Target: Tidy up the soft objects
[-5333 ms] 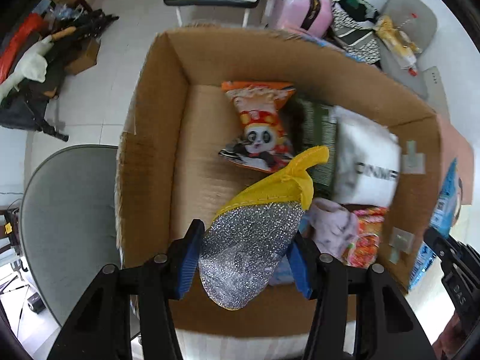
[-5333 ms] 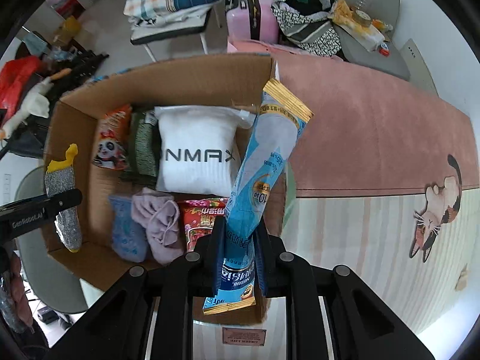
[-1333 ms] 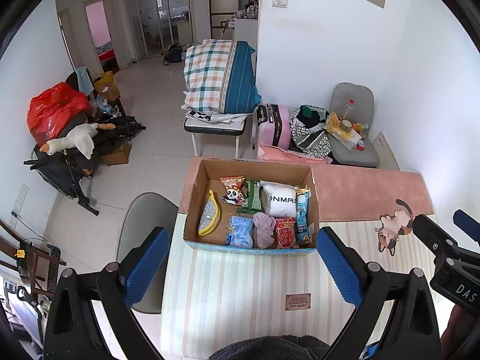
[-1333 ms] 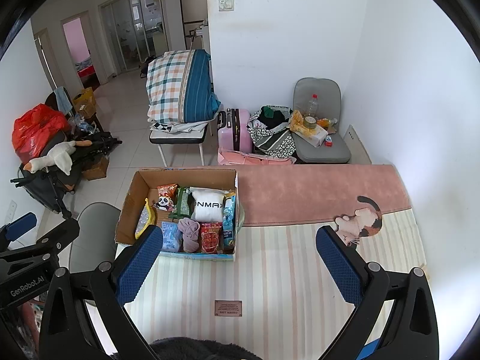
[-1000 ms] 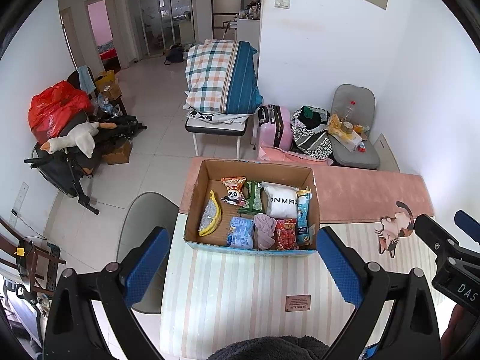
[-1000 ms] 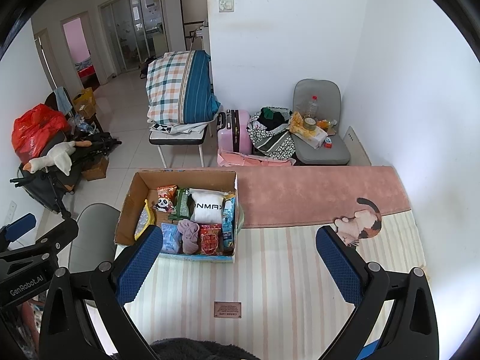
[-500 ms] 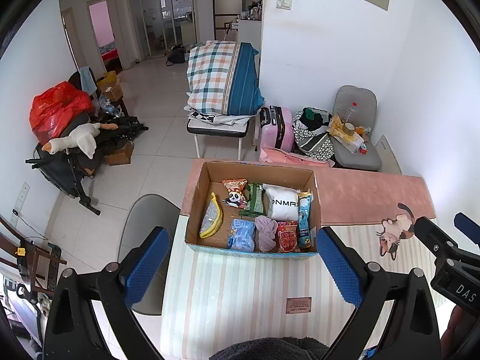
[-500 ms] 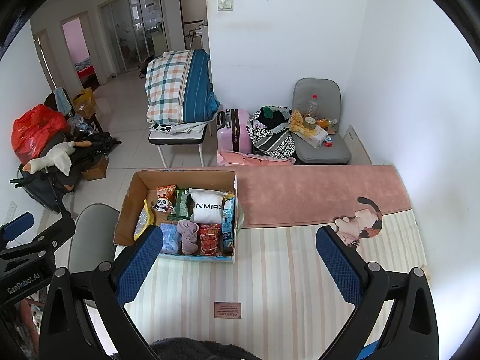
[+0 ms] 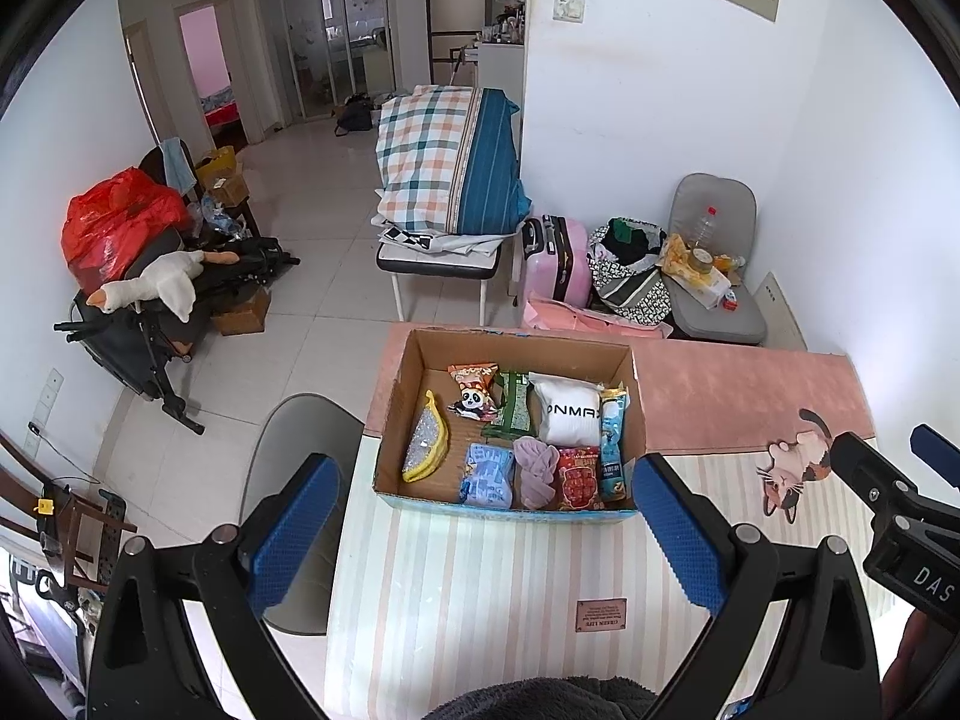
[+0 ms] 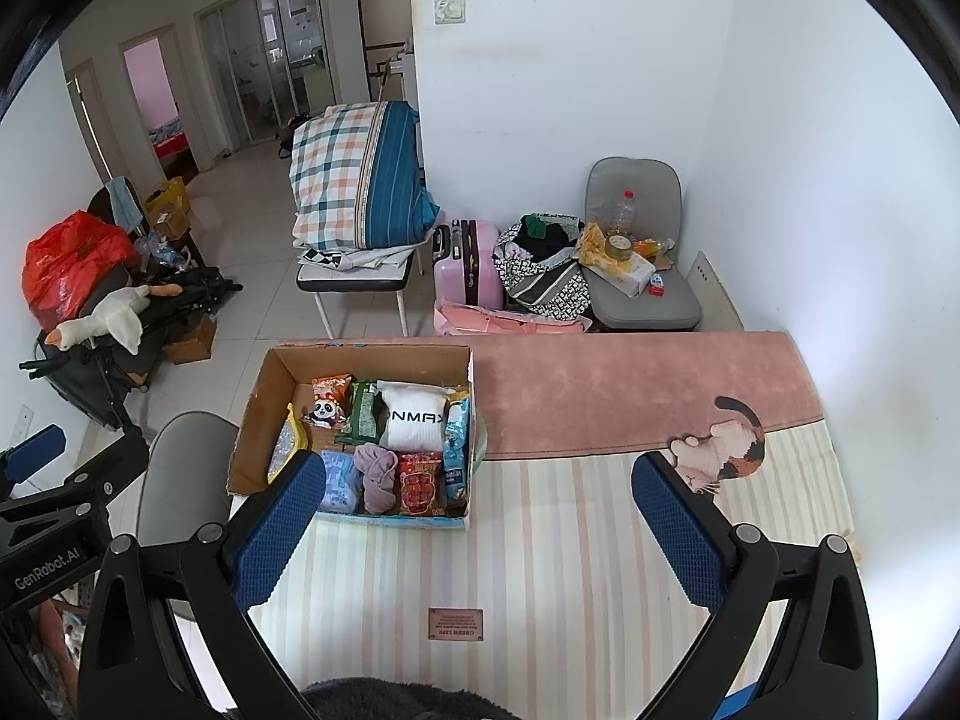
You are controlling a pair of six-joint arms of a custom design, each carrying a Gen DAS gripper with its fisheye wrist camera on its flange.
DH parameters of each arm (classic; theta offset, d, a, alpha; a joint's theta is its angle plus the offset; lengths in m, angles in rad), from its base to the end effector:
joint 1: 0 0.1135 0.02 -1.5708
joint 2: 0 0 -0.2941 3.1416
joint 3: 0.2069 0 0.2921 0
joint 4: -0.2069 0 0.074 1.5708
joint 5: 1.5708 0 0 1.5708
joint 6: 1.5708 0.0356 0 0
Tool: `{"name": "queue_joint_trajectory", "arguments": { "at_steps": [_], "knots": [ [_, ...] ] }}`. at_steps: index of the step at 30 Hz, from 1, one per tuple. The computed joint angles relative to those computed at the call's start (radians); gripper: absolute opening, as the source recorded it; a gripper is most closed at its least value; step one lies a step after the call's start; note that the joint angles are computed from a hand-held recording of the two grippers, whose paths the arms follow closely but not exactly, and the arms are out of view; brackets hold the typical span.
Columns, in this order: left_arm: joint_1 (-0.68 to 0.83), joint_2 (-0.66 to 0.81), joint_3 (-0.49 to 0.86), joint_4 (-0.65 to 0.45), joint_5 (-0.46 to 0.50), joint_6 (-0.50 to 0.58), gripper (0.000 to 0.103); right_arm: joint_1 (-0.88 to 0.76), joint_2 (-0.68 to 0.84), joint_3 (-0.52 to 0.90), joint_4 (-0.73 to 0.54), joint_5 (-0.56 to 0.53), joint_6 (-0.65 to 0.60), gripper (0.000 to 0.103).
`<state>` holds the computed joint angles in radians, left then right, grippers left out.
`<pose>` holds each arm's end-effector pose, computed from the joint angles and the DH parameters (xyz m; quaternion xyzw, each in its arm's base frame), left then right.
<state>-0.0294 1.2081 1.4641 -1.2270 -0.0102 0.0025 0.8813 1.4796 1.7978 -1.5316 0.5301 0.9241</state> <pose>0.2388 -0.0067 0.4284 0.0137 0.9553 0.0009 0.2955 0.1937 0.2066 0.4547 0.0669 0.9485 -0.0250 0.3086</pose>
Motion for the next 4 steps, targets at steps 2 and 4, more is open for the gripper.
{"name": "queue_joint_trajectory", "arguments": {
  "at_steps": [2, 4],
  "knots": [
    [0.001, 0.004, 0.005, 0.0, -0.001, 0.001, 0.101, 0.0, -0.001, -0.005, 0.002, 0.001, -0.001, 0.103],
    [0.002, 0.006, 0.007, 0.0, 0.0, 0.003, 0.101, -0.002, 0.001, 0.0, 0.002, -0.002, -0.002, 0.103]
  ]
}}
